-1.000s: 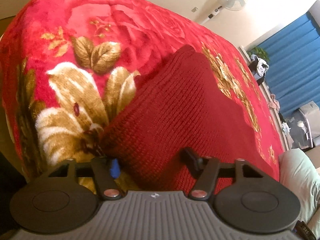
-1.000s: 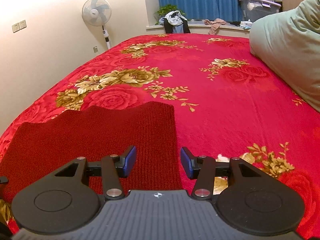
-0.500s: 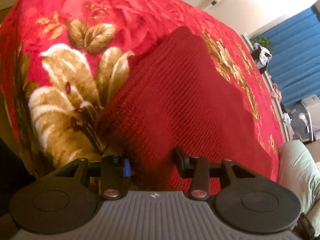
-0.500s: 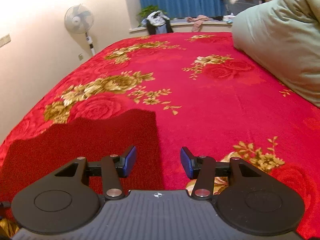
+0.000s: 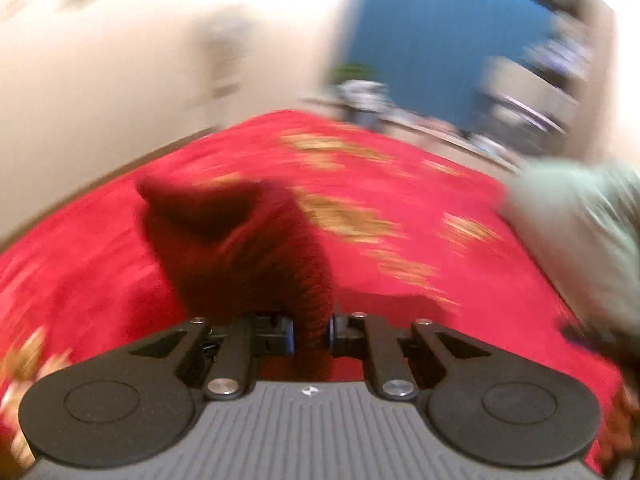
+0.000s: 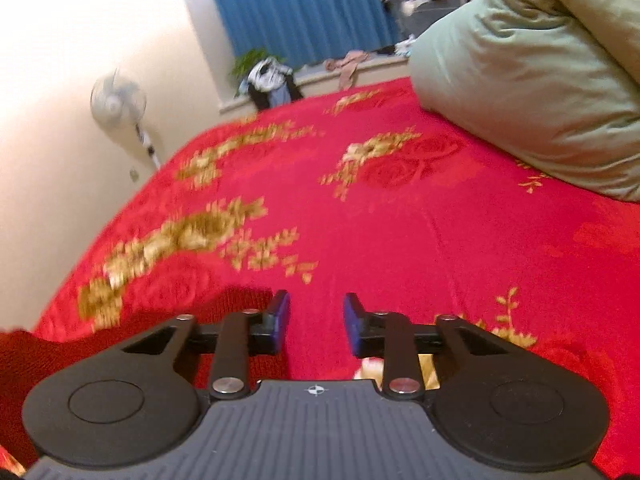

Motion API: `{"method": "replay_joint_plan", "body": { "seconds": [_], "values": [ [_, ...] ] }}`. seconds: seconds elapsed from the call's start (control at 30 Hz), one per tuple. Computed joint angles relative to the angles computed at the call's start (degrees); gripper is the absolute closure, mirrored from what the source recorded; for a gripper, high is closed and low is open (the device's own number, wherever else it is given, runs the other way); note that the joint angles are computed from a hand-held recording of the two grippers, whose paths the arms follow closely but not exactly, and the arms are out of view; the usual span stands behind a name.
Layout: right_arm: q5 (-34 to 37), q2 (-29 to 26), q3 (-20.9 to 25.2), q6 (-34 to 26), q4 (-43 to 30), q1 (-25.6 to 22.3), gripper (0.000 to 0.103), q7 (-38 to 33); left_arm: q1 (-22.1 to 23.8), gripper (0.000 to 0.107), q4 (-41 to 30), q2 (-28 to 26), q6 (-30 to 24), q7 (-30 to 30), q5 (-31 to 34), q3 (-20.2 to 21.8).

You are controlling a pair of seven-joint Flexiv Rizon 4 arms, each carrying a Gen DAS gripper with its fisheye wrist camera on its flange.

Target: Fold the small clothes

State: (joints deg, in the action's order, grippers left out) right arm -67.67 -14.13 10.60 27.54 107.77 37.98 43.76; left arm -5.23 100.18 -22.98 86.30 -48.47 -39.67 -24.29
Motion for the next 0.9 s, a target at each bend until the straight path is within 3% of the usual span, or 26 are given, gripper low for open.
{"method": "replay_joint_plan", "body": {
  "seconds": [0.07,0.1,0.13,0.17,0.2,0.27,0.33,0.4,0.47,0.57,0.67,0.73,0.77,0.83,0.9],
  "values": [
    [-1.4,1.4,-0.2,-0.2,1.7,-0.4,0.074,3.3,0.4,0.092,0.3,-1.9,1.3,6.7,0.4,-6.6],
    [-2.3,2.2,-0.1,-0.1,2.7,-0.8,0.073,5.2,-0.7,0.091,0.3,-3.0,-0.5,8.1,1.9,-7.4],
    [-3.5,2.9,-0.1,0.6,3.8,-1.3,0.072,7.0,-2.1,0.088,-0.2,-4.1,-3.9,9.2,3.7,-6.9],
    [-4.4,3.4,0.0,1.3,4.6,-2.0,0.071,8.4,-3.6,0.076,-1.1,-5.1,-8.6,10.1,5.5,-5.7],
    [-5.2,3.8,0.1,2.3,5.3,-2.6,0.068,9.5,-5.5,0.072,-2.8,-6.3,-15.5,10.4,7.9,-3.3],
    [-7.5,4.0,-0.1,7.2,6.3,-4.5,0.059,11.5,-7.1,0.071,-4.2,-6.7,-24.7,10.1,10.1,-0.4],
    [-10.5,3.8,-0.7,13.4,7.1,-6.5,0.056,13.2,-4.8,0.063,-0.3,-4.2,-24.4,15.8,2.7,-2.3],
    [-13.1,3.1,-1.4,19.7,7.0,-8.3,0.052,14.5,-1.4,0.043,3.2,-1.8,-22.0,22.8,-6.7,-5.1],
    [-14.8,1.3,-2.1,27.1,6.4,-10.1,0.049,15.0,0.4,0.037,5.3,0.0,-17.3,28.3,-16.1,-6.8],
    [-7.1,-2.3,-1.7,31.3,4.2,-10.2,0.047,5.4,-2.8,0.037,2.2,-2.1,-12.9,22.0,-14.3,-0.6],
    [3.8,-5.2,-1.0,30.7,2.2,-8.6,0.047,-6.4,-6.7,0.037,-2.7,-5.8,-17.6,8.6,-5.1,8.2],
    [9.1,-6.2,-0.8,27.7,1.2,-6.8,0.044,-9.5,-8.6,0.032,-4.1,-7.2,-21.3,0.4,2.6,13.1],
    [9.5,-6.1,-1.5,28.5,1.7,-6.3,0.045,-8.9,-8.6,0.025,-4.3,-7.9,-22.8,-2.0,4.3,13.7],
    [9.2,-6.0,-3.0,30.8,2.3,-5.4,0.050,-8.3,-5.7,0.022,-3.2,-8.2,-25.0,-3.6,1.9,11.2],
    [9.6,-6.2,-3.7,33.0,2.3,-5.1,0.072,-10.3,-2.9,0.022,-3.1,-8.7,-28.6,-5.8,-2.0,9.1]
  ]
}}
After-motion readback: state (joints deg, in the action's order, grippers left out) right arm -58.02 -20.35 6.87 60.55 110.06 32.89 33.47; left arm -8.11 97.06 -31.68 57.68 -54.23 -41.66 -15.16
